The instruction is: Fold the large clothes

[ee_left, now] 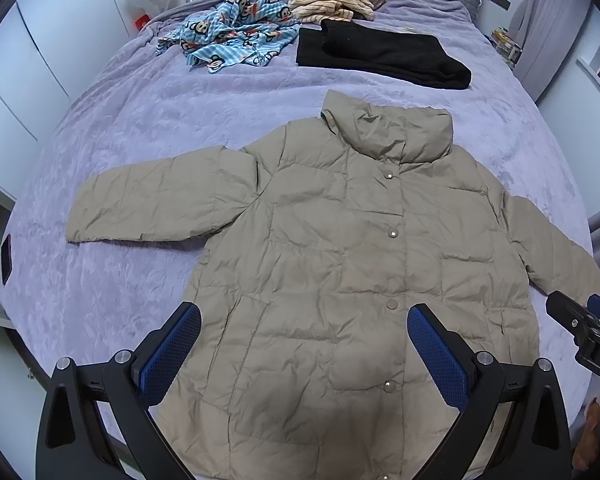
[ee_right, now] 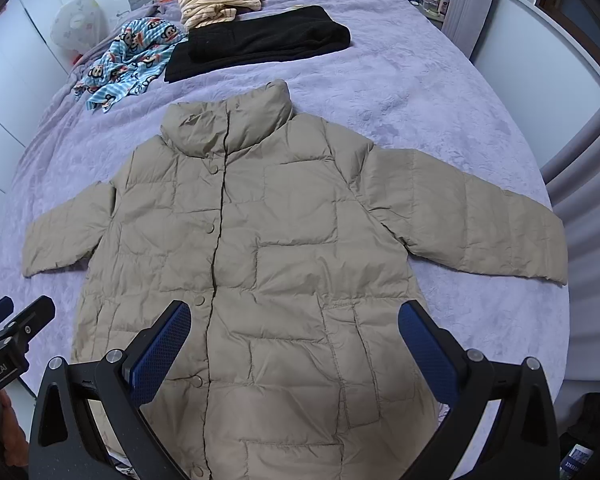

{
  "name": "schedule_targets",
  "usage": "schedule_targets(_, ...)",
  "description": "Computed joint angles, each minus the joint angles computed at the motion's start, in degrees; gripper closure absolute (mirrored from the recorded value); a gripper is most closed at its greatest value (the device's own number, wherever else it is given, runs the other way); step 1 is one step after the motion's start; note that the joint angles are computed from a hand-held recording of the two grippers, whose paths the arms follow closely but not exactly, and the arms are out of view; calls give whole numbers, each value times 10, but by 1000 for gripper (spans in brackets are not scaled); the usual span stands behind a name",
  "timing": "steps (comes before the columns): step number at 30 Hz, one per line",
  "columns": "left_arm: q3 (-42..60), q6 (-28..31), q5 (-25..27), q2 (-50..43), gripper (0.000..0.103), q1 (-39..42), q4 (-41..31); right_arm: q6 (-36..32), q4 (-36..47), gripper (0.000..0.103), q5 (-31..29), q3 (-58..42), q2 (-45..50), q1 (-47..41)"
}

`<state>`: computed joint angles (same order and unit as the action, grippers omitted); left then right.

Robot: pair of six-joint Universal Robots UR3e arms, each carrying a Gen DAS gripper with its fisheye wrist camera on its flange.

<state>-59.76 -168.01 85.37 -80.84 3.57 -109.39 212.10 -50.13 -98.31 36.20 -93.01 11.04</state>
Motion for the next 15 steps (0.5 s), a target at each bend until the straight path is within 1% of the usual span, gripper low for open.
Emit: schedule_targets(15, -12, 2, -1, 7, 0, 4, 3, -4, 3, 0, 0, -6, 2, -3)
